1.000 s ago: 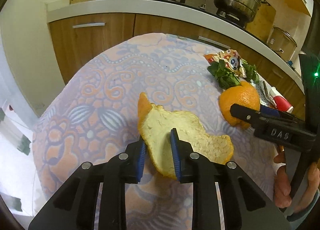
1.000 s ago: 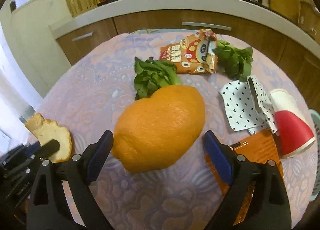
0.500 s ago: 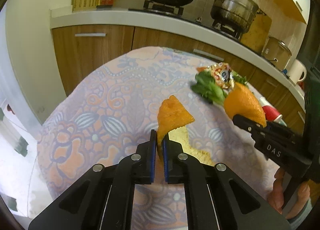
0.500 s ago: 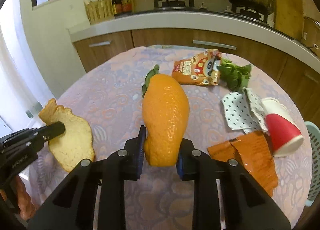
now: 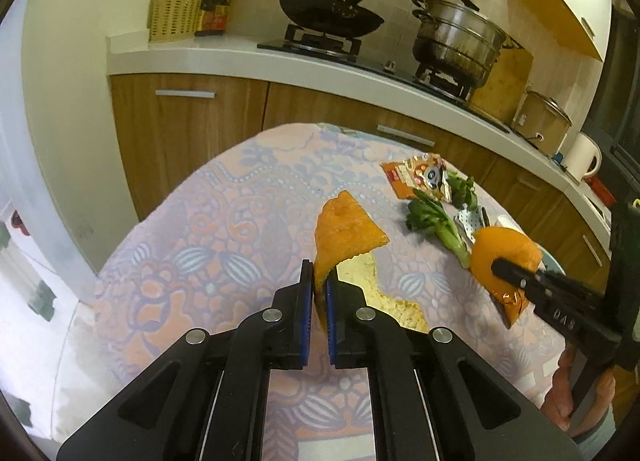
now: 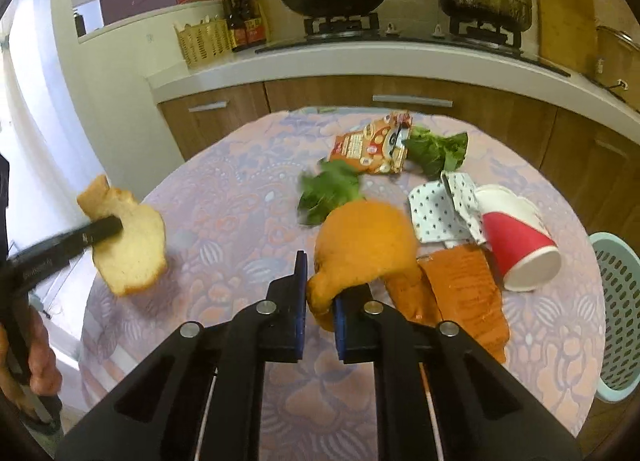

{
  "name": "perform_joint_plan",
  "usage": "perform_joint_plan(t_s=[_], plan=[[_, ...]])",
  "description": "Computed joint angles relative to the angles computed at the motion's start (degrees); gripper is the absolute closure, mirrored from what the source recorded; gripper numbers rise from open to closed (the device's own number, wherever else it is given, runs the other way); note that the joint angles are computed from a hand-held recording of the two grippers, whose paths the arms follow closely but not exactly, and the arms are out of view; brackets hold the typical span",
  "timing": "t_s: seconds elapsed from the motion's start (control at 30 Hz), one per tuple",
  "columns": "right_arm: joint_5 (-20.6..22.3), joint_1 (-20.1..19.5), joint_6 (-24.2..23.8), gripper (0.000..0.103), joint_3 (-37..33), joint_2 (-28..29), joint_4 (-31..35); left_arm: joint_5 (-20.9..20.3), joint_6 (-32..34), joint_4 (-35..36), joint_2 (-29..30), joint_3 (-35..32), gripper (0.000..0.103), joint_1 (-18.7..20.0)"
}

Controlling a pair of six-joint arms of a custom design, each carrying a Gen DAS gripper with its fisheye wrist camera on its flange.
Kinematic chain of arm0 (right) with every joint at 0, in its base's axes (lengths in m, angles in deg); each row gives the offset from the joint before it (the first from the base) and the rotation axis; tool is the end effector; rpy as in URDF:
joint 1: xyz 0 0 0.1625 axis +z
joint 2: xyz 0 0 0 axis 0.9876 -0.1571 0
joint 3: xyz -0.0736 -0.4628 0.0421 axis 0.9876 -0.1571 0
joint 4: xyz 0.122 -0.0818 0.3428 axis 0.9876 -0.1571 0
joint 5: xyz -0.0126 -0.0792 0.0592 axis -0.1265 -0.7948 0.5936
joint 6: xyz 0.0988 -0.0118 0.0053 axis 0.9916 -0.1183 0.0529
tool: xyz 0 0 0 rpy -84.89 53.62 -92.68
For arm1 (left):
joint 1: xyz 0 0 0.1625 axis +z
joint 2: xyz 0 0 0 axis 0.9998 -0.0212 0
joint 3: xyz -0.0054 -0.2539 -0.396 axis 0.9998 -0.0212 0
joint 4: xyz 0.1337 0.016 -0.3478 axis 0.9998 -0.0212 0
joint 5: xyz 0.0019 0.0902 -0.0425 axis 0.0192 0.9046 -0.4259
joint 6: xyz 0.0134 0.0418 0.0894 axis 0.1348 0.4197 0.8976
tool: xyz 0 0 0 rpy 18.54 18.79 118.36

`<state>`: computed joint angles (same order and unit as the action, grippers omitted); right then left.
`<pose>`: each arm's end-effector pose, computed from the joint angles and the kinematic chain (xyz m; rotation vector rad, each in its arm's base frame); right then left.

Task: Collect trash
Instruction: 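Grasp the large orange peel with the right tool, then carry the bread and orange peel over the blue basket and open both tools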

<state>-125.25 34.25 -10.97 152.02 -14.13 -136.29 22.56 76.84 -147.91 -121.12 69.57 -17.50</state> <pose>0.3967 -0.6518 0.0093 0.5708 -2.4845 0.8795 -0.0194 -0.6270 0.3622 0.4558 2.4376 -1.0337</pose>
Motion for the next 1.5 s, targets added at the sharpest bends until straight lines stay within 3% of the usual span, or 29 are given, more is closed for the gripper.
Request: perform_joint_plan(t_s=[0.17, 0.47, 0.8, 1.1, 1.27, 1.5], plan=[[5.33, -1.33, 1.93, 0.093, 5.14, -3.37, -0.63, -1.17, -0.32, 0.24, 0.06, -0.26, 0.099, 0.51], [3.43, 0.26, -3.15, 0.093, 9.19, -5.42, -6.62, -5.35, -0.4, 1.18, 0.66, -0.83, 0.099, 0.75], [-1.85, -0.53, -4.95, 0.093, 17.38, -11.26, -18.7, -7.23, 2.38, 3.92, 4.83, -3.7, 0.099, -5.12], [-9.3, -4.83, -5.77, 0.093, 25.21, -17.65, -29.41, -13.44, 2.02, 10.09, 13.89, -10.54, 0.099, -10.56], [-12.04, -9.32, -1.03, 0.093, 28.18, -20.53, -28.51, -16.32, 0.91, 15.56, 20.25, -15.66, 0.099, -13.09], [-10.03, -15.86, 8.81, 0.093, 30.3, -23.19, -20.92, -16.65, 0.7, 21.69, 28.98, -23.31, 0.099, -14.99]])
